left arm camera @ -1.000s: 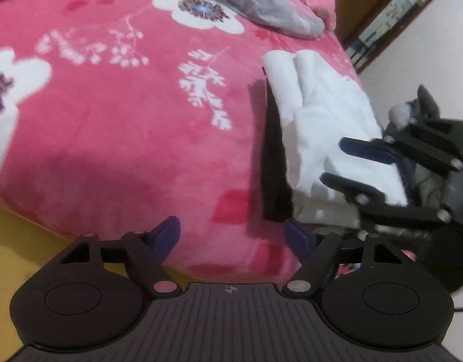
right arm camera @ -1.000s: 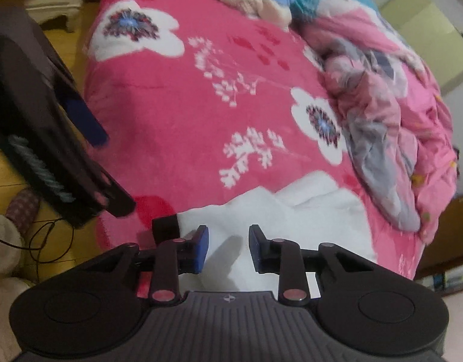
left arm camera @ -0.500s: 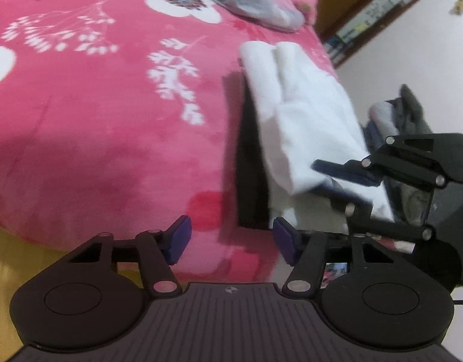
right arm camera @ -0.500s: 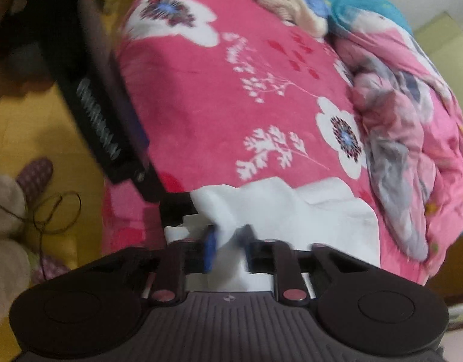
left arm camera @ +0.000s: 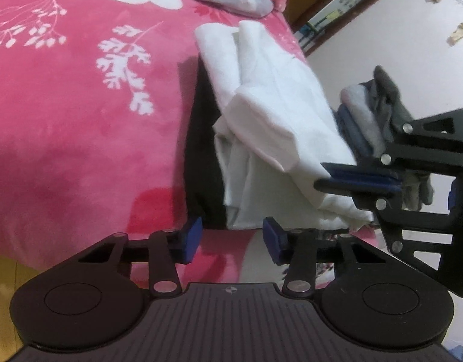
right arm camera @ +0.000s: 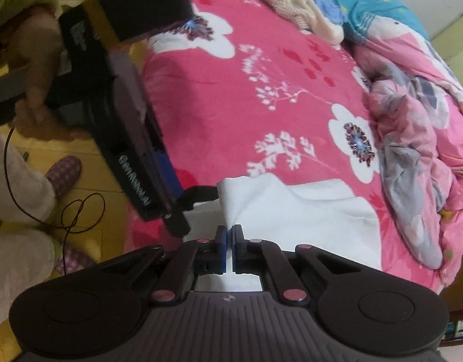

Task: Fold clothes

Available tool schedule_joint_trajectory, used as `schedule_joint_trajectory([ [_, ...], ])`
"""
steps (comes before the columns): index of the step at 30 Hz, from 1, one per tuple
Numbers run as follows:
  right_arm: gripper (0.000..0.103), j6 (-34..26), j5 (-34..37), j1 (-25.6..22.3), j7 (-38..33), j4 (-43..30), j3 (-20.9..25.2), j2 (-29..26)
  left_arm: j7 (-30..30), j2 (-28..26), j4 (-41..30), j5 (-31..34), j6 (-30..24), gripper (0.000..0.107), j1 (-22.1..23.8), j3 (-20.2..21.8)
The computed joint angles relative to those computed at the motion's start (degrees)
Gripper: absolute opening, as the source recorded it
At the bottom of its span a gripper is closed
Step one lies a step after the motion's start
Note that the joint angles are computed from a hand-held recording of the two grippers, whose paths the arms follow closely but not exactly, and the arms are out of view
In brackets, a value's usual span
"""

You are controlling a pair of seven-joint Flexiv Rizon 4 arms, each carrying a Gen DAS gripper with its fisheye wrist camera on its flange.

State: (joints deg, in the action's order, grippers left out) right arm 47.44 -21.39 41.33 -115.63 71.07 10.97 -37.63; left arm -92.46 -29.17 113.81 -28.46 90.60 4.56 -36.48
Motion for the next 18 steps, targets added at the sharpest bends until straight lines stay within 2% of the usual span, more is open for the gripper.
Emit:
schedule_joint_trajectory([
  [1, 0.002, 0.21, -0.30, 0.07, 0.00, 0.20, -0.24, -0.15, -1.41, -0.12, -0.05, 1.15, -0.65, 0.044, 0.59, -0.27],
  [2, 0.002, 0.52, -0.52, 0.12, 0.16, 0.38, -0.42, -0.23, -0.34, -0.20, 0.82, -1.43, 0.11, 0.044, 1.86, -2.40],
  [5, 0.002, 0.66, -0.66, 0.17, 0.85, 0.11, -0.60, -0.55, -1.78, -2.74, 3.70, -3.02, 3.77, 0.044, 9.84, -12.88],
  [6, 0.003, 0.56, -0.67, 0.20, 1.03, -0.13, -0.63, -0.71, -2.89, -3.99, 4.11, -2.83, 5.14, 0.044, 11.39, -15.14],
  [10, 0.006, 1.34, -1.38, 0.15, 0.34, 0.11, -0.73, -1.02, -5.46, -7.11, 2.88, -0.21, 6.85, 0.044, 11.77, -16.42],
  [14, 0.013, 1.83, -1.27, -0.38, -2.34, 0.48, -0.02, -1.26, -7.83, -9.77, 1.84, 2.88, 8.91, 0.032, 12.19, -17.42],
  [16, 0.024, 2.32, -1.10, -0.59, -3.61, 0.95, 0.20, -1.30, -8.57, -10.40, 1.44, 4.71, 9.42, 0.025, 12.21, -17.21],
  [18, 0.025, 3.03, -1.19, -0.65, -4.52, 1.69, 0.17, -1.28, -9.13, -10.61, 0.92, 6.49, 9.31, 0.018, 11.81, -16.38],
])
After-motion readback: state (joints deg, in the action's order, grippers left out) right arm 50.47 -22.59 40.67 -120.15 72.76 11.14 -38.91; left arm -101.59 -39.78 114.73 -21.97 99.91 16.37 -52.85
